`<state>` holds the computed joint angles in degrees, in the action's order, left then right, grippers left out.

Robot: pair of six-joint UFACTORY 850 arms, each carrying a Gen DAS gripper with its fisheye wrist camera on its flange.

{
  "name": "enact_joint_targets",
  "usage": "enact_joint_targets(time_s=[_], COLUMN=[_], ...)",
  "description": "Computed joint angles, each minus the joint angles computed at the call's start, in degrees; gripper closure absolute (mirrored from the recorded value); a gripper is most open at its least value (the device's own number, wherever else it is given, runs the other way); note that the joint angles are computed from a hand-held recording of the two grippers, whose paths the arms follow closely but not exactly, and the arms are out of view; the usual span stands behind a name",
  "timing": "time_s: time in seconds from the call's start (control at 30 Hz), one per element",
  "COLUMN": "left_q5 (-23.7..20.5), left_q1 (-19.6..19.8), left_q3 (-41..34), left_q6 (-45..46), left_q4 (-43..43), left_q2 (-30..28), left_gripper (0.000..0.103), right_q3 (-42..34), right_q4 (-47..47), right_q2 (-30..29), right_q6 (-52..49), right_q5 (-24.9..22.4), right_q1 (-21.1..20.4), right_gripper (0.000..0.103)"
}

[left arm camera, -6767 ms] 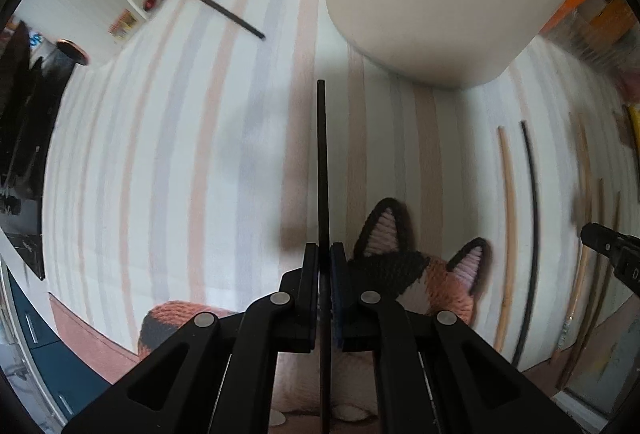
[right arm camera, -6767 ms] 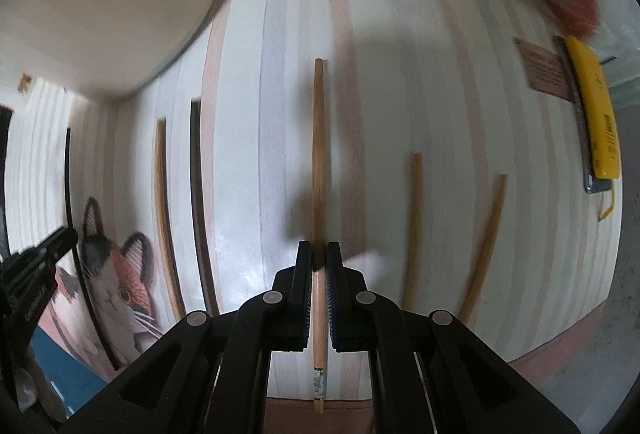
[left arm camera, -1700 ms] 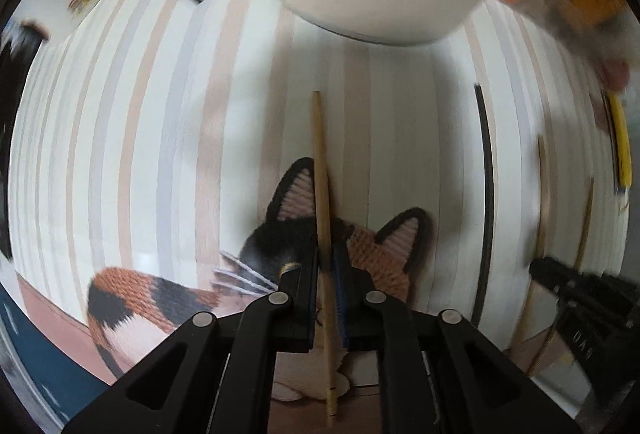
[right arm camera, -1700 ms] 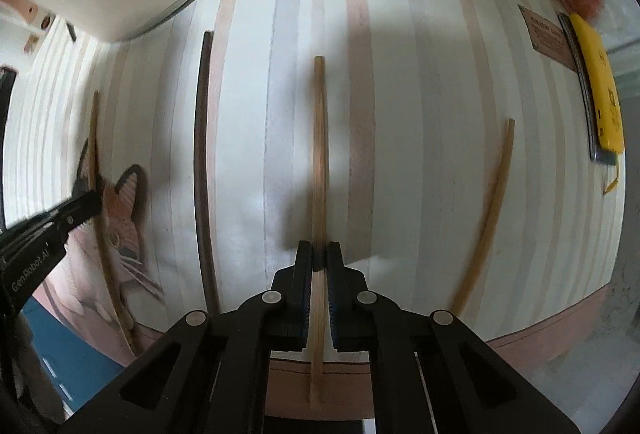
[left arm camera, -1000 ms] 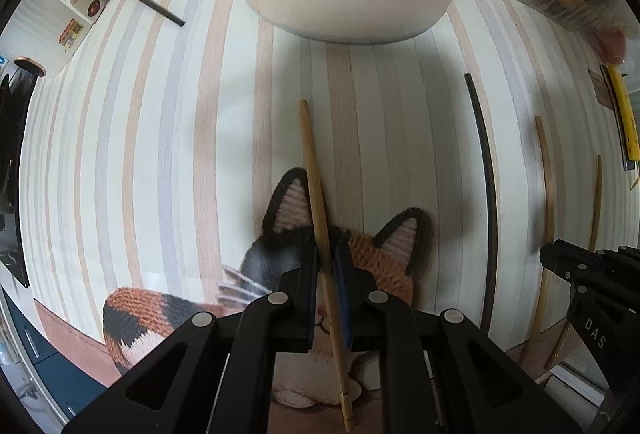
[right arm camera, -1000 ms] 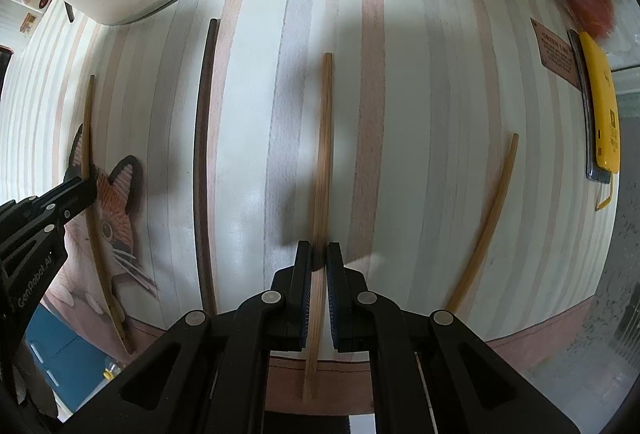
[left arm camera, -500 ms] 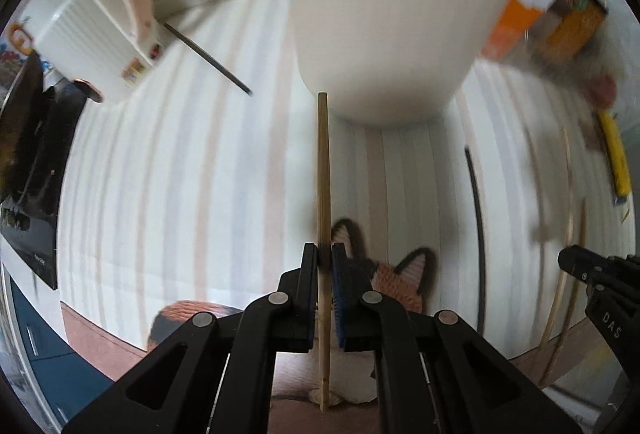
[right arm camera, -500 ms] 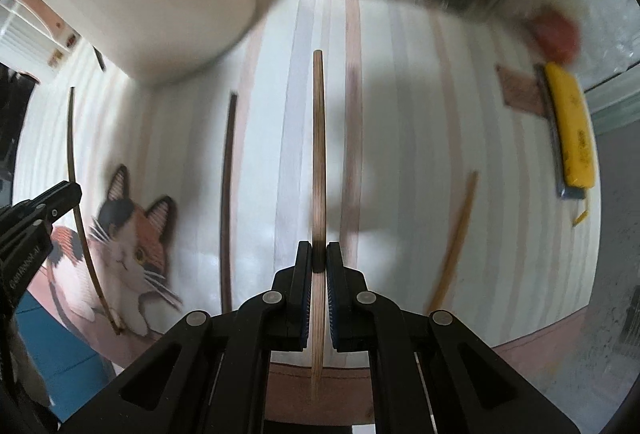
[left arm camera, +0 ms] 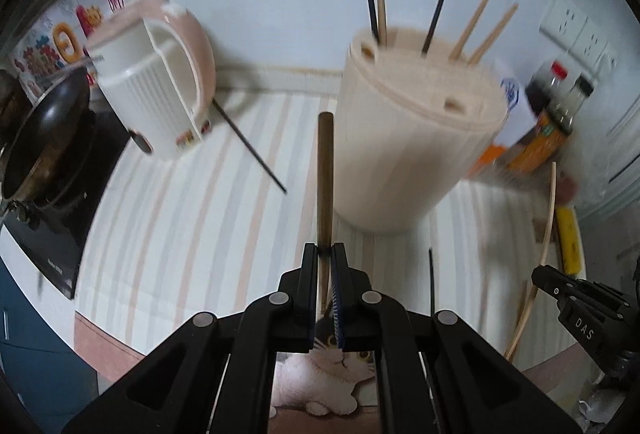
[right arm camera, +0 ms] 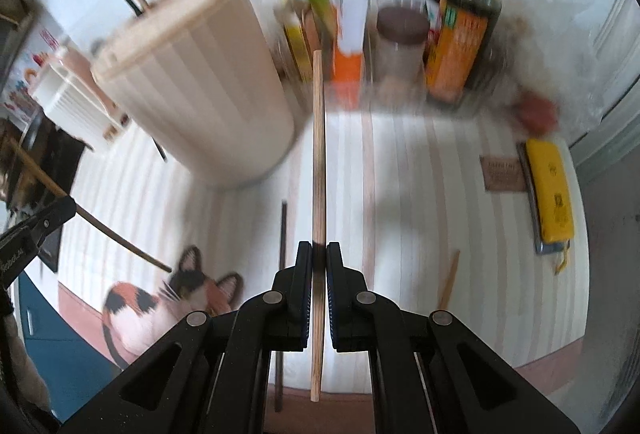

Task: Organize utensils
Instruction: 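Lift both held chopsticks and carry them above the cream holder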

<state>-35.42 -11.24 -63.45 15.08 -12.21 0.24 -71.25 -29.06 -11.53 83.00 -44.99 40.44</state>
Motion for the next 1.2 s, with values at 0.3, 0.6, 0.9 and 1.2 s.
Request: enact_joint_targets(time_s=[0.3,0.6,0.9,1.2], left_q5=[1.22,-4.38,-5.83,-11.01], left_q1=[2.04,3.19,-0.14,-1.63], left_q3=[-5.25,-17.39,-30.53,-37.95], left_q6=[5.16,10.46,9.12,4.12], left_q4=[-6.35,-16.89,-17.09,-10.80], left_q2=[1.07,-1.97,-11.40,-20.95], left_gripper=[0.099,0.099,0.099,0.099], right_q3=[-3.84,-12.99,-26.91,-31.91], right_q4=[-8.21,-15.47,-22.62,-28.75], right_q2=[2.30,1.79,-6.10,-13.11], right_q6=[4.45,5.57,5.71,10.10], right_q5=[-0.10,2.30,2.24,3.29], right_q1=[-1.10,-4.28,-7.21,-9.30], right_gripper=[0.096,0.096,0.096,0.096])
